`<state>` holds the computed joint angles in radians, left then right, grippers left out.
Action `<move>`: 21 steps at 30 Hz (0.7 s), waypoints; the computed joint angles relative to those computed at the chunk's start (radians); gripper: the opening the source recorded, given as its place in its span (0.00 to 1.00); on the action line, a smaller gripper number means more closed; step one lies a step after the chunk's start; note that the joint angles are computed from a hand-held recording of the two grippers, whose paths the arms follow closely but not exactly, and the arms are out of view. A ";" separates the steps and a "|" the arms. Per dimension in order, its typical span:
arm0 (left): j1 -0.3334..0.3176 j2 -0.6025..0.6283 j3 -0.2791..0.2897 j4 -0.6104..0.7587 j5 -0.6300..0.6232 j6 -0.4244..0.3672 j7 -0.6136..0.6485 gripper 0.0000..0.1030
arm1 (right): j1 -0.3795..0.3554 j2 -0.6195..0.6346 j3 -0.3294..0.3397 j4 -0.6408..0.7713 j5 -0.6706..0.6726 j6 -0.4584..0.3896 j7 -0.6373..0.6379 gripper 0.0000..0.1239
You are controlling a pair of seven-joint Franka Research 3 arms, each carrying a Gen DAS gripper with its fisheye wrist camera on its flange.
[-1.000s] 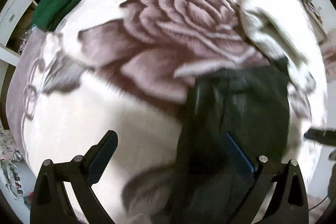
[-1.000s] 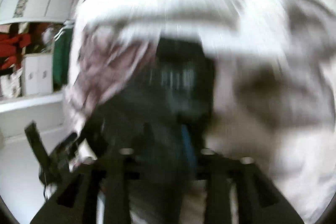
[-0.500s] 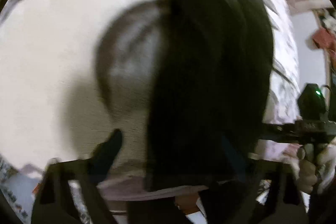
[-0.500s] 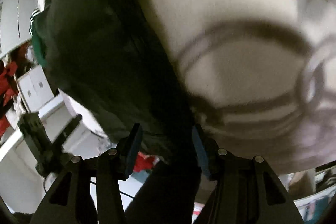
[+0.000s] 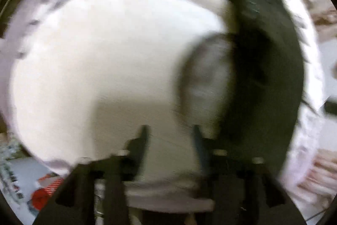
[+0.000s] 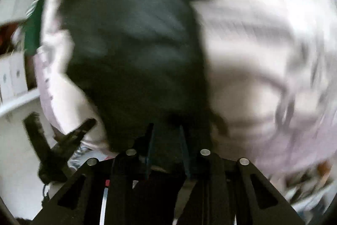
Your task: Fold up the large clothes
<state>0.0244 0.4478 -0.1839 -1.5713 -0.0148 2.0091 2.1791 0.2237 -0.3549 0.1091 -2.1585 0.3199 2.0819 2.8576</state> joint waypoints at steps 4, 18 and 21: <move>-0.036 0.101 0.041 0.058 0.103 0.113 -0.121 0.72 | -0.023 0.252 -0.053 0.223 -0.072 -0.014 -0.200 0.23; -0.052 0.259 0.002 0.276 0.085 -0.052 -0.224 1.00 | -0.071 0.250 -0.106 0.139 0.085 0.078 -0.288 0.20; -0.060 0.188 -0.005 0.195 0.105 0.021 -0.201 1.00 | -0.105 0.204 -0.097 0.118 -0.070 0.093 -0.197 0.20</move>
